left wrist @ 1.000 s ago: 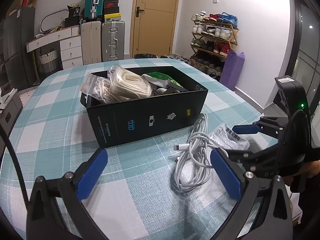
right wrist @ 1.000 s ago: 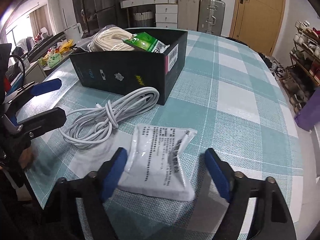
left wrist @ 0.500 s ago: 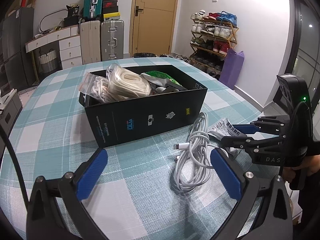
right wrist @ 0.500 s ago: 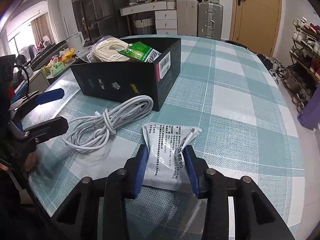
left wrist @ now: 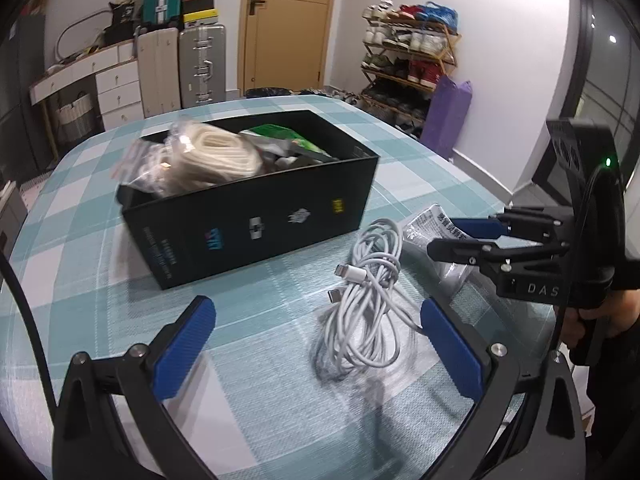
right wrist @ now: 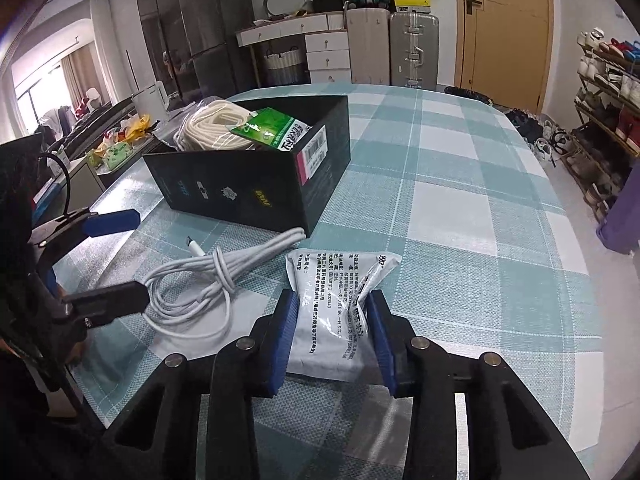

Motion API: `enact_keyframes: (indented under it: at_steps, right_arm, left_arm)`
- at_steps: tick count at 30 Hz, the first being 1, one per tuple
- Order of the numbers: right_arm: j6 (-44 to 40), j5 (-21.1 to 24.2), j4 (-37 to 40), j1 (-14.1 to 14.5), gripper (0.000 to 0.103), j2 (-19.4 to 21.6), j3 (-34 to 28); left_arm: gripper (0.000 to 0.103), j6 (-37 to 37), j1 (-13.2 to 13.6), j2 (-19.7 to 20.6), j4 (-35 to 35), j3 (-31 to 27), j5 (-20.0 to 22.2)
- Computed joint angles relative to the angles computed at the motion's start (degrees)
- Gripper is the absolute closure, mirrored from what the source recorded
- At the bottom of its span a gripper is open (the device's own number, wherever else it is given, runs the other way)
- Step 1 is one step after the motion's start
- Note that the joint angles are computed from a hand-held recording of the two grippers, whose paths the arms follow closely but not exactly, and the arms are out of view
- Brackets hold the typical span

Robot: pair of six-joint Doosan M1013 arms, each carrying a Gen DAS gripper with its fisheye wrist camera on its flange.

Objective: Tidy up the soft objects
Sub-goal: 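Lift the white sachet with the right gripper while the left grasps the white cable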

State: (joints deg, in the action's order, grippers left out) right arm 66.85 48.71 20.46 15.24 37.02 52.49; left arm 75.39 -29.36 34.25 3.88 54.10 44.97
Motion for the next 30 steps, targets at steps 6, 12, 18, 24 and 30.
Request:
enact_keyframes:
  at_steps: [6, 12, 18, 24, 30]
  right_arm:
    - [0.12, 0.50, 0.09, -0.19, 0.075, 0.16, -0.28]
    - [0.53, 1.90, -0.25, -0.20, 0.075, 0.61, -0.97]
    - [0.12, 2.03, -0.23, -0.23, 0.074, 0.60, -0.90]
    - [-0.63, 2.90, 0.16, -0.18, 0.059, 0.81, -1.16]
    - [-0.02, 3.00, -1.75, 0.52, 0.044, 1.01, -1.44]
  left_arm:
    - [0.000, 1.79, -0.45, 2.31, -0.95, -3.97, 3.70]
    - [0.006, 2.47, -0.43, 4.65, -2.02, -7.75, 7.67]
    - [0.053, 5.40, -0.08, 5.88, -6.31, -9.57, 10.09]
    - [0.071, 6.15, 0.22, 4.64, -8.04, -7.42, 7.81]
    - [0.078, 5.06, 0.44, 2.20, -7.42, -3.65, 3.83]
